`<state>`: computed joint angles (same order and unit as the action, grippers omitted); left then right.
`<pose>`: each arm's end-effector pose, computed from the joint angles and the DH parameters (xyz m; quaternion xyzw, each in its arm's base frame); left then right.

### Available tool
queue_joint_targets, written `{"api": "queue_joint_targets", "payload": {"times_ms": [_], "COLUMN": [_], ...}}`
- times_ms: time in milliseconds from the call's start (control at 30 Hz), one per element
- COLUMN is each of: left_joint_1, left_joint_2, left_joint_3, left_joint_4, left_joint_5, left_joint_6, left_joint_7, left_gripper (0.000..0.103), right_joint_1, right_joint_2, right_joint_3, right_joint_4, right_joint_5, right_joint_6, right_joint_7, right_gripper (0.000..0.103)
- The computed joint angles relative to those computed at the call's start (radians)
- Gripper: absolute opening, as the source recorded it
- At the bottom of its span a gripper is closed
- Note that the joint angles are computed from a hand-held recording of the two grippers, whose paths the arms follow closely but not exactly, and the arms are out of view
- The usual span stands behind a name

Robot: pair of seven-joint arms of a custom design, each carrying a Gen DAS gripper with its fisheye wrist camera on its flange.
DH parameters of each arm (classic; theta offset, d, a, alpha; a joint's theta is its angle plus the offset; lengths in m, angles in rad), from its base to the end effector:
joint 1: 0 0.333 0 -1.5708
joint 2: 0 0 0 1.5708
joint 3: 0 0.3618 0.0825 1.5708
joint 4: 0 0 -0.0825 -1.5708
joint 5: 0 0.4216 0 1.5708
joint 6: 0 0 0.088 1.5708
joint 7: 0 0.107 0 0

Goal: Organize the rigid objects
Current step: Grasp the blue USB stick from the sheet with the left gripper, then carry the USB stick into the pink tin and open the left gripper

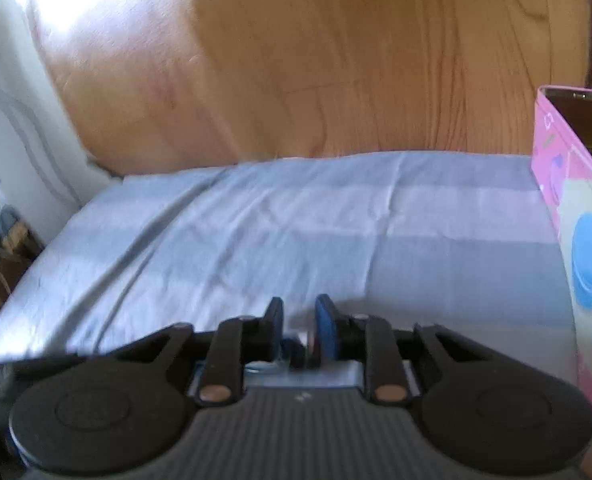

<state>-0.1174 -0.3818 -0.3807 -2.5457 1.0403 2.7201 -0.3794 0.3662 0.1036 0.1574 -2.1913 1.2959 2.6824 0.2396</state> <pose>0.3889 -0.2540 0.4558 -0.7939 0.4367 -0.3367 0.2563 0.5325 0.2709 0.3841 -0.8393 0.3656 -0.0005 0.4024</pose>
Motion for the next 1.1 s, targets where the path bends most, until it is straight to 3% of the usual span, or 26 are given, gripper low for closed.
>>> {"api": "queue_joint_targets", "payload": {"times_ms": [133, 200, 233, 333, 467, 500, 567, 633, 733, 800, 833, 900, 1000, 1100], "left_joint_1": [0.015, 0.027, 0.032, 0.038, 0.019, 0.011, 0.004, 0.031, 0.085, 0.150, 0.186, 0.283, 0.268, 0.206], "left_joint_2": [-0.045, -0.053, -0.054, -0.051, -0.049, -0.050, -0.057, -0.059, -0.043, -0.039, -0.030, -0.015, 0.002, 0.003], "left_joint_3": [0.019, 0.010, 0.005, -0.005, -0.006, 0.000, 0.015, -0.003, -0.059, -0.122, -0.148, -0.225, -0.251, -0.229], "left_joint_4": [-0.048, -0.058, -0.059, -0.052, -0.043, -0.046, -0.060, -0.066, -0.048, -0.028, -0.014, 0.020, 0.080, 0.115], "left_joint_5": [-0.001, -0.010, -0.016, -0.041, -0.096, -0.117, -0.154, -0.163, -0.163, -0.111, -0.075, -0.009, -0.015, -0.012], "left_joint_6": [0.068, 0.089, 0.094, 0.107, 0.087, 0.093, 0.139, 0.195, 0.233, 0.259, 0.298, 0.383, 0.302, 0.192], "left_joint_7": [-0.015, -0.027, -0.028, -0.021, 0.040, 0.055, 0.074, 0.056, 0.028, -0.032, -0.066, -0.154, -0.107, -0.079], "left_gripper": [0.032, 0.032, 0.032, 0.033, 0.034, 0.035, 0.047, 0.055, 0.064, 0.047, 0.029, 0.025, 0.028, 0.040], "right_joint_1": [-0.027, -0.028, -0.024, 0.005, 0.023, 0.035, 0.039, 0.017, -0.017, -0.032, -0.040, -0.052, -0.063, -0.082], "right_joint_2": [-0.117, -0.181, -0.206, -0.234, -0.197, -0.194, -0.197, -0.191, -0.200, -0.219, -0.223, -0.234, -0.267, -0.297], "right_joint_3": [-0.035, -0.056, -0.064, -0.065, -0.057, -0.049, -0.037, -0.076, -0.106, -0.114, -0.118, -0.122, -0.127, -0.145], "right_joint_4": [-0.124, -0.190, -0.216, -0.248, -0.217, -0.221, -0.226, -0.207, -0.212, -0.230, -0.233, -0.243, -0.265, -0.260], "right_joint_5": [-0.033, -0.001, 0.025, 0.122, 0.079, 0.128, 0.133, 0.049, 0.082, 0.124, 0.128, 0.138, 0.202, 0.218], "right_joint_6": [-0.126, -0.163, -0.164, -0.110, -0.135, -0.103, -0.076, -0.213, -0.340, -0.367, -0.388, -0.396, -0.360, -0.349], "right_joint_7": [-0.098, -0.218, -0.280, -0.429, -0.345, -0.397, -0.398, -0.233, -0.193, -0.193, -0.190, -0.193, -0.265, -0.293], "right_gripper": [0.021, 0.023, 0.031, 0.040, 0.037, 0.026, 0.024, 0.024, 0.023, 0.021, 0.020, 0.015, 0.014, 0.014]}}
